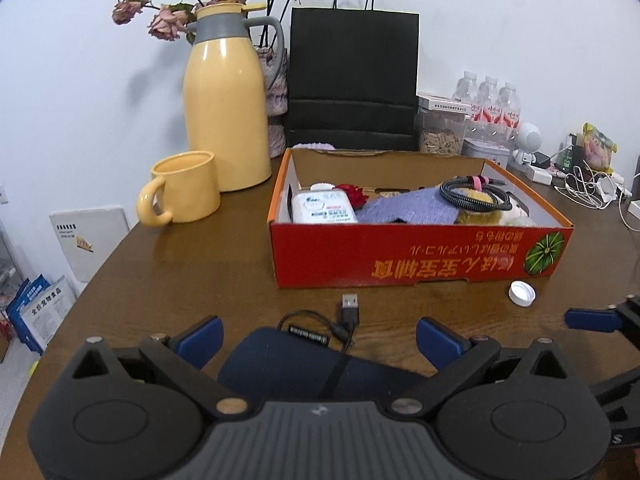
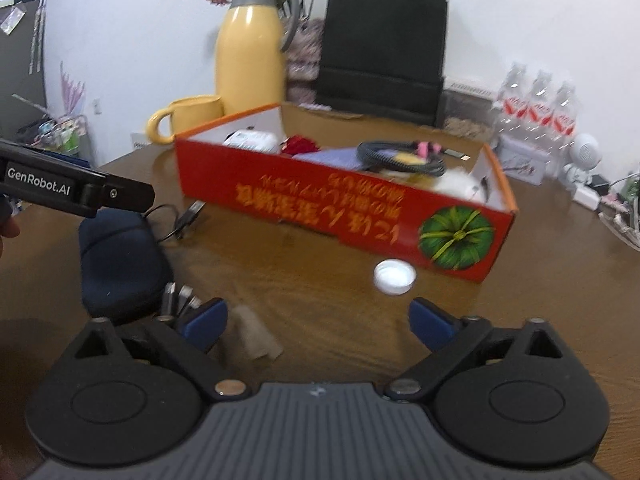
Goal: Organize objects
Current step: 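Move both tools toward the black USB cable and clear plastic piece, then grasp the black USB cable with the left tool while the right tool grasps the clear plastic piece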
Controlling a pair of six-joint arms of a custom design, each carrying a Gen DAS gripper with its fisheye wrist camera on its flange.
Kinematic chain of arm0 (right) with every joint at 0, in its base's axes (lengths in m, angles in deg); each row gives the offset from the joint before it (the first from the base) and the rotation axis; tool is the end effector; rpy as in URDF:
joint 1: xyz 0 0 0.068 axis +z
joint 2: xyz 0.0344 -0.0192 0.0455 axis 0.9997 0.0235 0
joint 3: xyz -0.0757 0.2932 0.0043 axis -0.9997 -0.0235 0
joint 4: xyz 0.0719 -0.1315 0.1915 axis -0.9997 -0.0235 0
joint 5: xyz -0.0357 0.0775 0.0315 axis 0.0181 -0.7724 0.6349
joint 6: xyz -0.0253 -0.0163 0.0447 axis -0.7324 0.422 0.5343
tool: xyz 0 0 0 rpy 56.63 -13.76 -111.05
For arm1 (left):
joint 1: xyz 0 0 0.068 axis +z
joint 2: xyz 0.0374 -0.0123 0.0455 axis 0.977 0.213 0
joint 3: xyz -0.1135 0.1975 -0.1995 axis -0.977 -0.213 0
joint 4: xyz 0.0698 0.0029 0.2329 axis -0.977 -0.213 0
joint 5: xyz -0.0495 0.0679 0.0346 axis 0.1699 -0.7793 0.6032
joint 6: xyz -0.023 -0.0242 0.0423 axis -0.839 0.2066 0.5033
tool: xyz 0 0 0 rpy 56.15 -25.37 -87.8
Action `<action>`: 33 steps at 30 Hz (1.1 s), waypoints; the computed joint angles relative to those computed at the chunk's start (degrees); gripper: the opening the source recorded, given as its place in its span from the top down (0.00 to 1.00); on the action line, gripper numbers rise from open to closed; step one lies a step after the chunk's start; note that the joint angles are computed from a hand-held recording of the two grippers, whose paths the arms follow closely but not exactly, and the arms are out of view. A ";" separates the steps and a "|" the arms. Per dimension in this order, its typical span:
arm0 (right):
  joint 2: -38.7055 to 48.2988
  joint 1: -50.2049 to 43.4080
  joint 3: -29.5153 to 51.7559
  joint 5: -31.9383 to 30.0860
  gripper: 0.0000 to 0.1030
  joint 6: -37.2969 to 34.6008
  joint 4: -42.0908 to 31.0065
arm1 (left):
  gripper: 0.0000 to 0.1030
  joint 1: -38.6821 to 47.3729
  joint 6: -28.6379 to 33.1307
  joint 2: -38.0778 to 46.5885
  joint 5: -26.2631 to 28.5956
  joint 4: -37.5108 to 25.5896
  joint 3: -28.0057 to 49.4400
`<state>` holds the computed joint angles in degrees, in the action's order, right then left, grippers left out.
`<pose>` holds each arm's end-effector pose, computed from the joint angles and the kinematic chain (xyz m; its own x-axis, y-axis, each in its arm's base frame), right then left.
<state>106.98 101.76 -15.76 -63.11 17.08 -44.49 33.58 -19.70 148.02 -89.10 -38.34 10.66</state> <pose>0.2749 0.0747 0.1125 -0.4602 -0.3659 -0.8089 -0.5819 0.8124 -0.0364 0.2413 -0.2034 0.1418 -0.5876 -0.0460 -0.8078 -0.0937 0.9955 0.0116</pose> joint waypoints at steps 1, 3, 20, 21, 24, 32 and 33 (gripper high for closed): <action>0.16 0.13 0.63 -0.25 0.17 -0.07 -1.25 | 0.00 -0.19 -0.33 -0.05 -0.04 0.14 -0.35; 0.64 0.36 1.73 -1.16 0.32 -0.36 -3.53 | 0.00 -0.42 -0.78 -0.11 -0.02 0.28 -0.80; 1.39 -3.10 -1.24 -7.57 0.93 1.85 3.22 | 0.00 -2.06 -3.30 0.03 0.07 -0.85 -1.36; 1.30 -3.52 -1.67 -7.71 0.93 2.28 4.22 | 0.00 -2.21 -3.34 0.04 0.03 -0.92 -1.50; 1.23 -4.72 -2.83 -8.08 0.93 3.36 7.11 | 0.00 -2.43 -3.08 0.00 0.24 -0.69 -2.00; 1.04 -7.37 -3.18 -8.85 0.93 6.34 10.62 | 0.11 0.10 2.43 2.76 0.88 -0.32 2.55; 1.28 -7.54 -3.14 -8.85 0.93 6.57 10.95 | 0.14 0.81 3.59 3.73 1.48 -0.83 4.06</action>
<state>108.26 94.22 -18.90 -71.96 23.65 -33.55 34.39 -16.11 151.75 -87.63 -39.17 14.72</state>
